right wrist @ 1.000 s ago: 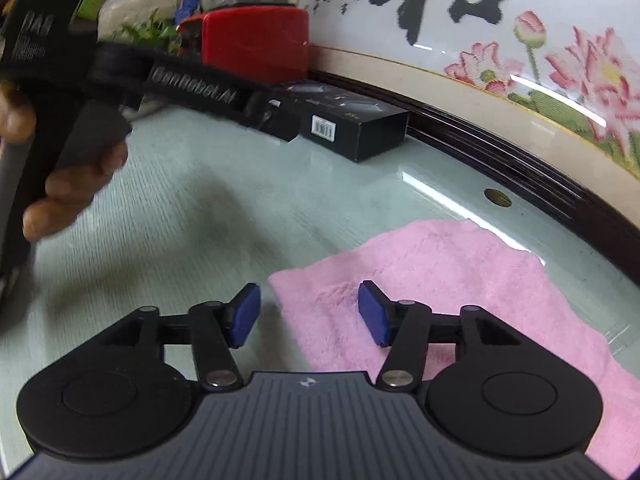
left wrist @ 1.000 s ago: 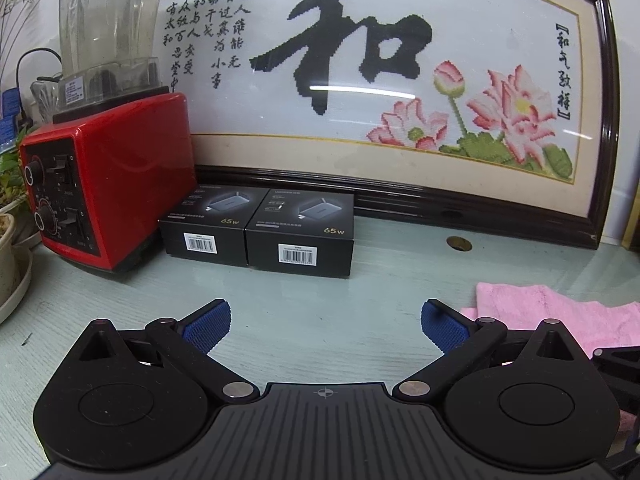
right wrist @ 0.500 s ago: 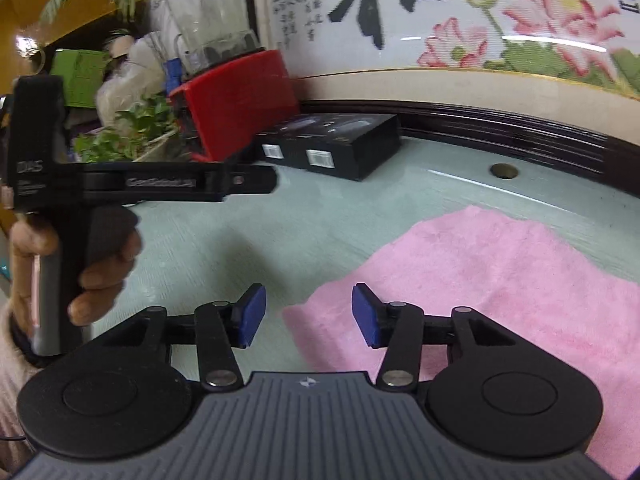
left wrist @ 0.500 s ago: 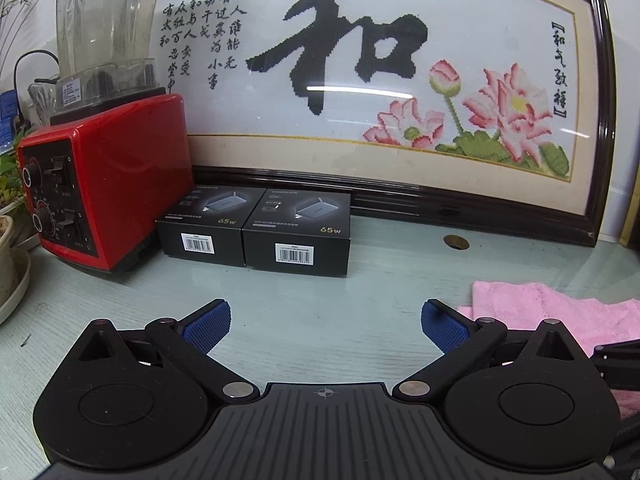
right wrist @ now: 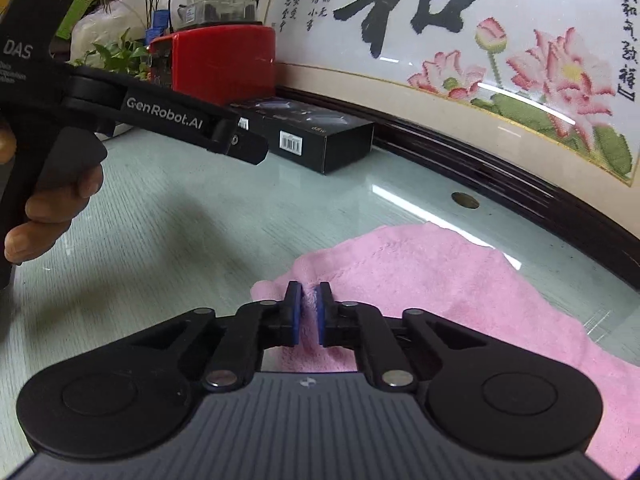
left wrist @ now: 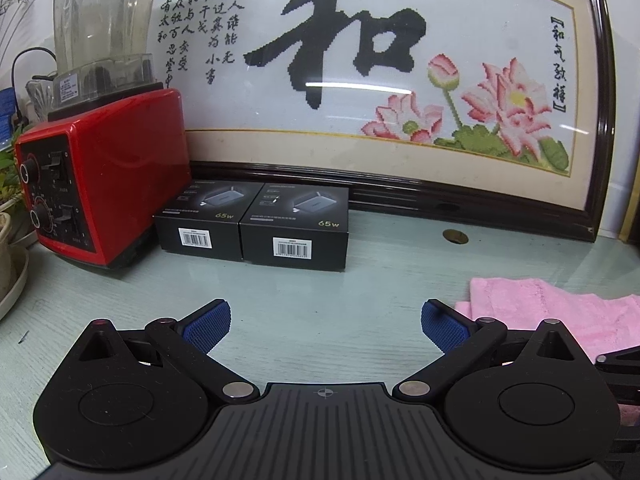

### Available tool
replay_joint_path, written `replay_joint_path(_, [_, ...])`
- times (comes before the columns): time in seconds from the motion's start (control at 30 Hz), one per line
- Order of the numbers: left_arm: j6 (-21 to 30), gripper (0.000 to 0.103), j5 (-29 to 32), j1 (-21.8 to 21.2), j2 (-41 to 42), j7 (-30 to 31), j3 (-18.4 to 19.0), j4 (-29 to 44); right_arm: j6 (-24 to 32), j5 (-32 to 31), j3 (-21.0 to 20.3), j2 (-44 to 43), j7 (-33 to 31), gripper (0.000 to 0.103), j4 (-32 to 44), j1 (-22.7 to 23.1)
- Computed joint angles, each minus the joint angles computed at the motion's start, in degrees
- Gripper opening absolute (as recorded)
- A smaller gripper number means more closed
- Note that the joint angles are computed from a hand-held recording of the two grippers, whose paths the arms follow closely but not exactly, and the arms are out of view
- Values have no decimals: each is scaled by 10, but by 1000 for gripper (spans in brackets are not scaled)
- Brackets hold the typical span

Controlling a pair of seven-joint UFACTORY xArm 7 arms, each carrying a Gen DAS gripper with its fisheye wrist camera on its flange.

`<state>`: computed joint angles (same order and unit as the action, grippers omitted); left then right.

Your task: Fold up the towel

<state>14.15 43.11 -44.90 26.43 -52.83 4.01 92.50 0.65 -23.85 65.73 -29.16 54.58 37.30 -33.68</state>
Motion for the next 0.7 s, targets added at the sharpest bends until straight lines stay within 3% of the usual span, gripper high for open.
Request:
replay_joint_path(0.2, [1,103,-1,0,-2,-9,3,-2,-37,24,-32,-58,12,7,-29,34])
replay_joint_path(0.37, [2,103,3,1,-2,-13,3,-2,-78,39,-61,-14,-36,7,-41,71])
replay_joint_path(0.5, [10,103,1,2,2,-4,-2,3,-38,36,-35,38,-74,9,-16,61])
replay_joint_path(0.7, [16,103,7,-2,4,-6,1,5,-87,54,-31,-5,-71,9,-34,59])
